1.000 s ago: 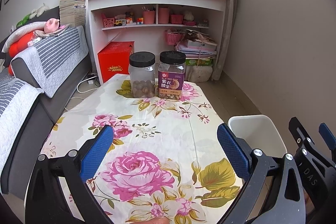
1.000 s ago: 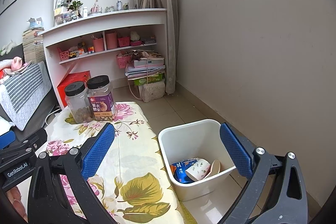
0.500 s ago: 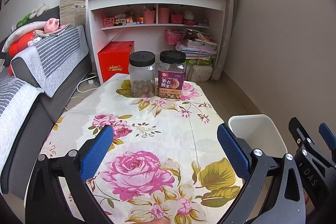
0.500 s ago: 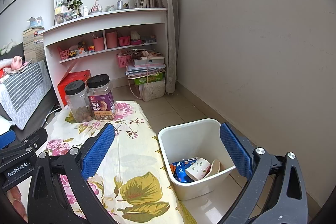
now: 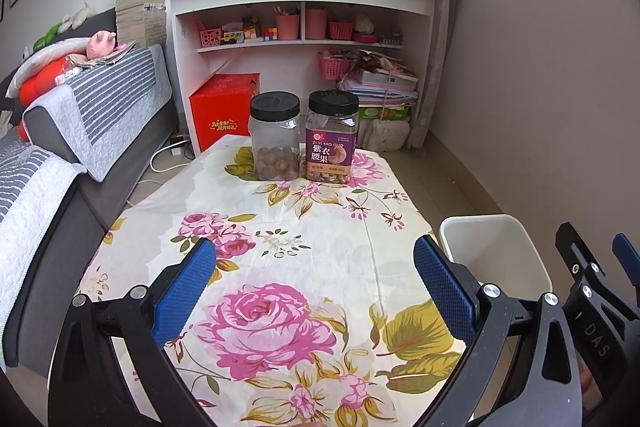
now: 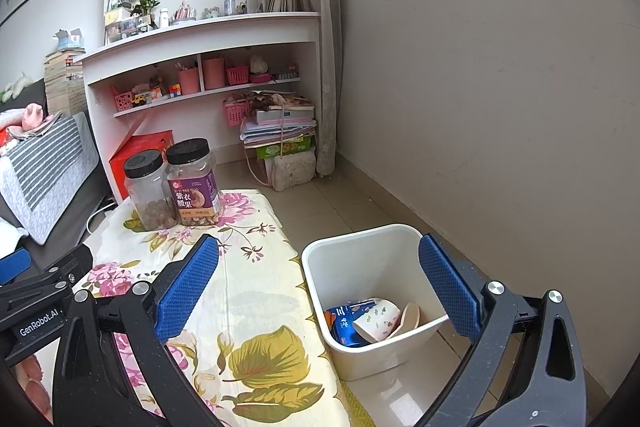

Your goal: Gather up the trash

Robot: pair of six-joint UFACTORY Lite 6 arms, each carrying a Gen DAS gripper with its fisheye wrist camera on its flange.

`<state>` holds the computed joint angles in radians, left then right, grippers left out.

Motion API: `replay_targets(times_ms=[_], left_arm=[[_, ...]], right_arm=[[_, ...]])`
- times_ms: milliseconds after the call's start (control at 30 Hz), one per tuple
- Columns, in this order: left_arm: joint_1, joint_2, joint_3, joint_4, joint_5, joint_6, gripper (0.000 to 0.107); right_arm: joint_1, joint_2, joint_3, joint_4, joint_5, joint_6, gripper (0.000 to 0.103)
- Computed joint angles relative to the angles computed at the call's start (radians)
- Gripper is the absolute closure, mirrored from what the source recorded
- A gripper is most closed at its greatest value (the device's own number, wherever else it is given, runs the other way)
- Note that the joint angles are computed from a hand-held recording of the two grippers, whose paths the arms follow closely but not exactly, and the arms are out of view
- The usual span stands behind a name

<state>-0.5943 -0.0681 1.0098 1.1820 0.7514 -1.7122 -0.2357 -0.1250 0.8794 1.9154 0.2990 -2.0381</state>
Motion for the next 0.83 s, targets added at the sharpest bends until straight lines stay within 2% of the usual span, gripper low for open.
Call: replay_targets(times_ms=[467, 833], left_arm=[[-0.009, 0.021, 0.013, 0.038, -0.006, -0.028, 0.015], [-0.001, 0.024, 0.033, -0.007, -0.014, 0.004, 0.012]], right_arm=[[-0.016, 0.049, 0.039, -0.048, 0.008, 0.032, 0.007], [-0.029, 0.059, 0.046, -0.040, 0.019, 0.025, 0.007]])
